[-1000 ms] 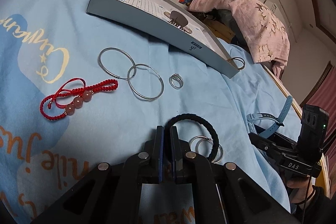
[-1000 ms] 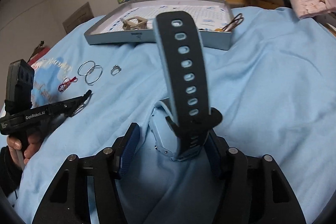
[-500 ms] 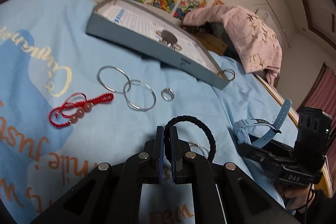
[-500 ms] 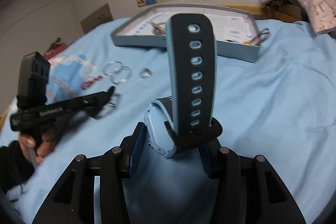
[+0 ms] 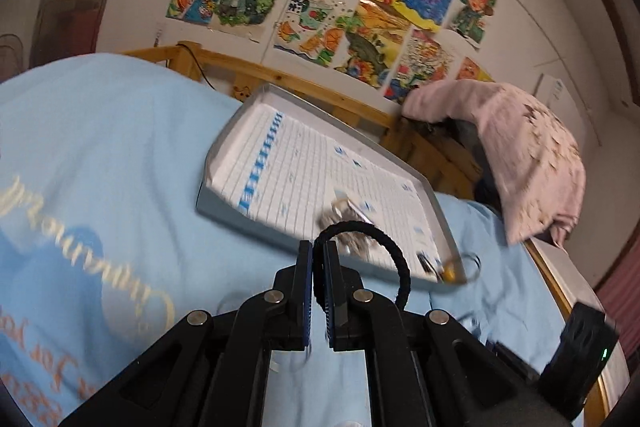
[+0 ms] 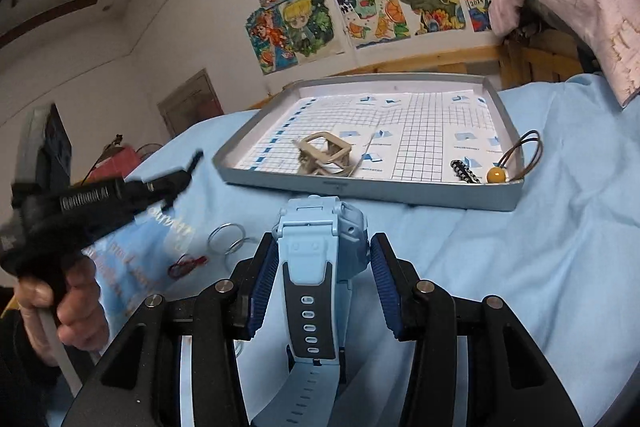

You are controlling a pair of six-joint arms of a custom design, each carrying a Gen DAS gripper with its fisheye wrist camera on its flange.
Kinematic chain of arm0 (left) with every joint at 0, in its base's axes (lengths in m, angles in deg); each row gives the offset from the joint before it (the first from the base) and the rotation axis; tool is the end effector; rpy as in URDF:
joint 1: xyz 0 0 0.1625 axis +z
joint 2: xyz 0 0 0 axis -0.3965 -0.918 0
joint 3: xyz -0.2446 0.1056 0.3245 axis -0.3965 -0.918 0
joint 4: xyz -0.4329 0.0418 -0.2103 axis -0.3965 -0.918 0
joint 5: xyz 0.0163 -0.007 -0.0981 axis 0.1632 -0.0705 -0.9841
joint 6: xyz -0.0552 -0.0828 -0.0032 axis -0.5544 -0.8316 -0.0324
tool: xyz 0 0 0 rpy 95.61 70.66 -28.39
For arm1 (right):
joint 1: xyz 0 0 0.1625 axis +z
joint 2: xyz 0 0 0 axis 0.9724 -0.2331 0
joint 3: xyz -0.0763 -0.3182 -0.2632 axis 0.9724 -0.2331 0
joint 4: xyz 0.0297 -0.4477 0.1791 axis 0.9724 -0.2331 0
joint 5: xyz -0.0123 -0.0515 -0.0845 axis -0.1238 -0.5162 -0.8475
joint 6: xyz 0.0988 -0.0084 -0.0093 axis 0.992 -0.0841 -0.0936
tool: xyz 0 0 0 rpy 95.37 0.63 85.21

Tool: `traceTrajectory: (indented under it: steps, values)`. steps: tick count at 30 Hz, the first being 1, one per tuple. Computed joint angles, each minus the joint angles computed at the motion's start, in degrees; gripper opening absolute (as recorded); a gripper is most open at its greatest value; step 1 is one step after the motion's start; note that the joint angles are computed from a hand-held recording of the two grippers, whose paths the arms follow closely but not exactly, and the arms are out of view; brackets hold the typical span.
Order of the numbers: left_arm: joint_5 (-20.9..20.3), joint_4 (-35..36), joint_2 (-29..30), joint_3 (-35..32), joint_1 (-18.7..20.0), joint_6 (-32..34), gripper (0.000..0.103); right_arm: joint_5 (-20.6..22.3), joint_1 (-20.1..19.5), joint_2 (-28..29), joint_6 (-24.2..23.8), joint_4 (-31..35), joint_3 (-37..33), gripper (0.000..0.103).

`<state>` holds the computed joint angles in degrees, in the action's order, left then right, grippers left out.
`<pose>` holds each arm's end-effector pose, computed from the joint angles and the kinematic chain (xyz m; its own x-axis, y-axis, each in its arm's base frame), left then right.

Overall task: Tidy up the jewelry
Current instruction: 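Carry the watch strap and black hair tie into the grey tray, open both tools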

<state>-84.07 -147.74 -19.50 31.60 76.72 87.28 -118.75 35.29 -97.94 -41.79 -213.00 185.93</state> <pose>-0.2525 -0.6100 0.2448 -0.8072 0.5118 -0.2942 0.5810 0.6003 -0.5496 0.2588 -0.4562 0.1627 -0.8939 0.1759 0.4124 -0.3172 0.4018 -0.8590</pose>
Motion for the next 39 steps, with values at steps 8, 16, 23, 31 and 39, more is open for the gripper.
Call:
traceTrajectory:
  steps: [8,16,23,31,39]
  values:
    - [7.3,0.21,8.33,-7.96,-0.76,1.11,0.005,7.13,-5.41,-0.25,-3.07,-7.96,-4.29,0.042]
    - [13.04,0.12,14.34,-13.02,-0.29,4.47,0.005,7.9,-10.48,1.81,-2.56,-6.89,-8.64,0.042]
    - [13.82,2.18,15.16,-13.24,0.57,1.63,0.006,6.3,-10.94,2.96,-2.64,-2.99,-10.27,0.043]
    - [8.81,1.22,13.62,-11.67,1.89,-0.12,0.014,4.32,-10.39,3.33,-2.94,-2.29,-10.55,0.046]
    - [8.85,-1.5,9.94,-7.8,-0.04,2.65,0.075,2.26,-8.25,3.67,-6.81,-8.44,-9.93,0.054]
